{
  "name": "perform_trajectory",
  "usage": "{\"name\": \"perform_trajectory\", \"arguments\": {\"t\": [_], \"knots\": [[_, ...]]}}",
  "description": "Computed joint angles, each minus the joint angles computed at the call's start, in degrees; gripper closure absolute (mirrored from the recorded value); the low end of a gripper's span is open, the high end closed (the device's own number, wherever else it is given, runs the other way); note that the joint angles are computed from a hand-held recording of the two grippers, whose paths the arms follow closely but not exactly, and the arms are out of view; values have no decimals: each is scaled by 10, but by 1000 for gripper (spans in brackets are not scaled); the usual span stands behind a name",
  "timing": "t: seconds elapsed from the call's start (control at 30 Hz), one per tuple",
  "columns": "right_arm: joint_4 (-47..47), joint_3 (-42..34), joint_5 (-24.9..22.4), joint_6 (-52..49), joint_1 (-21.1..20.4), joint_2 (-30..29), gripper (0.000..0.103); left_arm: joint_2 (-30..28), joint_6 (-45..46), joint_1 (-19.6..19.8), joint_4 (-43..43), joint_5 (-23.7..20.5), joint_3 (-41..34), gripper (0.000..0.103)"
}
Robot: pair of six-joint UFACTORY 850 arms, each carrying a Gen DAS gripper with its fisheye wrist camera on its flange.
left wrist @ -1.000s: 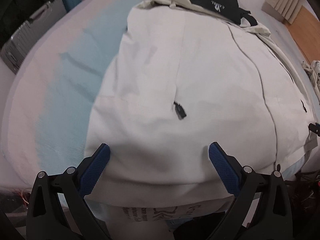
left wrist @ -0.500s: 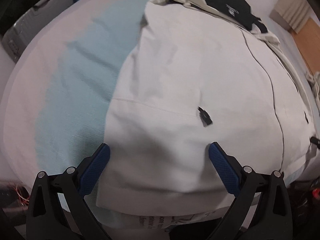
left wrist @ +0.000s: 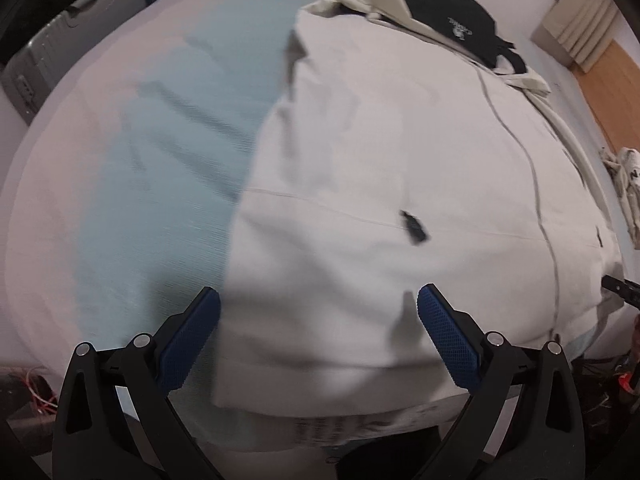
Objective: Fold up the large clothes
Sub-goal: 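Lower both tools to the white hem edge and close on it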
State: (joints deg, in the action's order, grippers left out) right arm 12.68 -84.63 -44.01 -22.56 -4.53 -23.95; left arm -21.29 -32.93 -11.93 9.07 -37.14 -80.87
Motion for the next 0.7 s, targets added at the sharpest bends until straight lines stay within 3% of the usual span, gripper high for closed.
{"name": "perform_trajectory", "arguments": {"t": [0.37,0.47,0.5,0.53,0.6,0.7], "knots": [[3,-11,-6,25,0,-18,32,-28,74,10,-57,-22,-27,10],[12,-21,-20,20,-4,-23,41,-28,70,2,-56,-21,-29,30],[14,-23,-22,19,-3,-24,51,-26,72,2,-61,-21,-28,47],[12,-25,-24,21,-3,-24,61,-25,74,3,-66,-23,-29,55],[17,-32,-34,26,-3,-27,74,-20,74,-1,-63,-25,-25,81],[19,-47,-53,48,-6,-34,86,-15,91,-8,-54,-35,-30,95]]}}
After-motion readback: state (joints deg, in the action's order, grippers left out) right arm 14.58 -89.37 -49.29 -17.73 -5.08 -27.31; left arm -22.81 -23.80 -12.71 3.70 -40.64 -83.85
